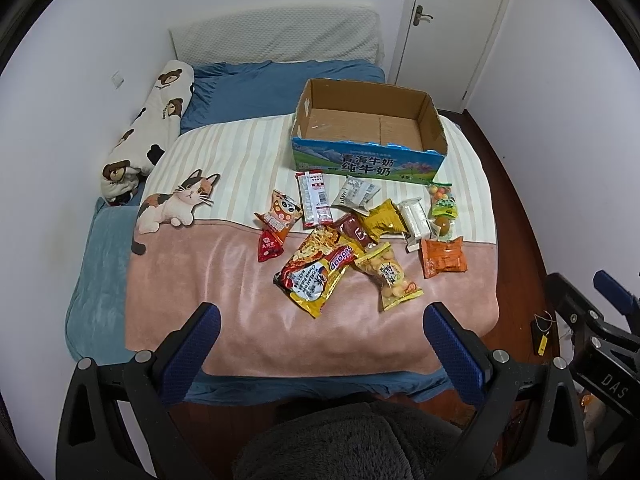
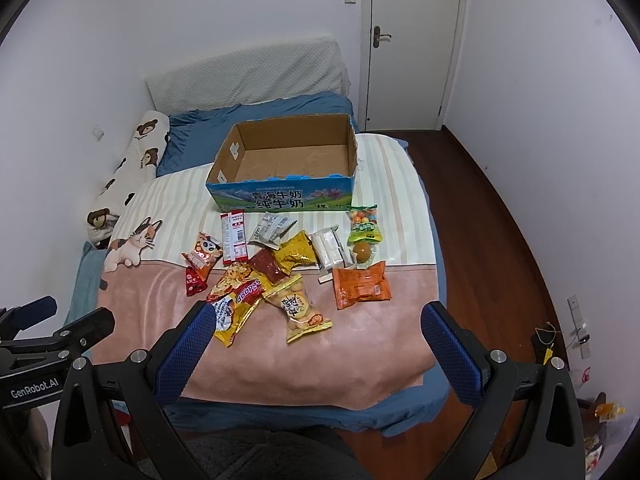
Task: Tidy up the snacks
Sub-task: 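Grasp the yellow Sedaap noodle pack with the left gripper while the right grasps the yellow egg-snack bag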
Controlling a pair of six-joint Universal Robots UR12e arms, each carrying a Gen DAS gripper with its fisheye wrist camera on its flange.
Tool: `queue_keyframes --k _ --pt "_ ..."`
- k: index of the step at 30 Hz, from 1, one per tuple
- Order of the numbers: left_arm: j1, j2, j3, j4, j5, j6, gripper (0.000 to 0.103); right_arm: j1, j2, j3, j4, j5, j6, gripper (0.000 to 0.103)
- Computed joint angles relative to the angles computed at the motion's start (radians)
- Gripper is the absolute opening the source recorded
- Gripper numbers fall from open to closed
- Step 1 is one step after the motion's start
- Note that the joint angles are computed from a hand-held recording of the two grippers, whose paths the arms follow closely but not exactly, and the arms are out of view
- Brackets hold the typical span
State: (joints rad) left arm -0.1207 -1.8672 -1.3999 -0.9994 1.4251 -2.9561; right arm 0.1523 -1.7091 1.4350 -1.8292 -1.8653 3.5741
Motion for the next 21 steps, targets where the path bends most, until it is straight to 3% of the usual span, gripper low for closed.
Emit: queue_keyframes --k 2,6,9,21 --pt "-0.001 -0.011 -0.001 0.028 0.010 0.000 0.103 -0.014 0.003 0.015 -0.018 0.029 -0.004 0.103" --pt "-0.019 -0.071 0.008 0.118 0.110 0.040 0.103 -0.054 0.025 0.052 -0.031 0.106 -0.025 0.103" --pt "-0.028 -0.133 0.036 0.127 0.168 0.083 0.103 -0.091 0.059 0.084 -0.038 0.180 -0.047 0.103" --pt "-0.059 -0.423 0.278 -0.185 0.171 0.333 0.102 -0.180 0.251 0.166 -0.024 0.421 -0.176 0.101"
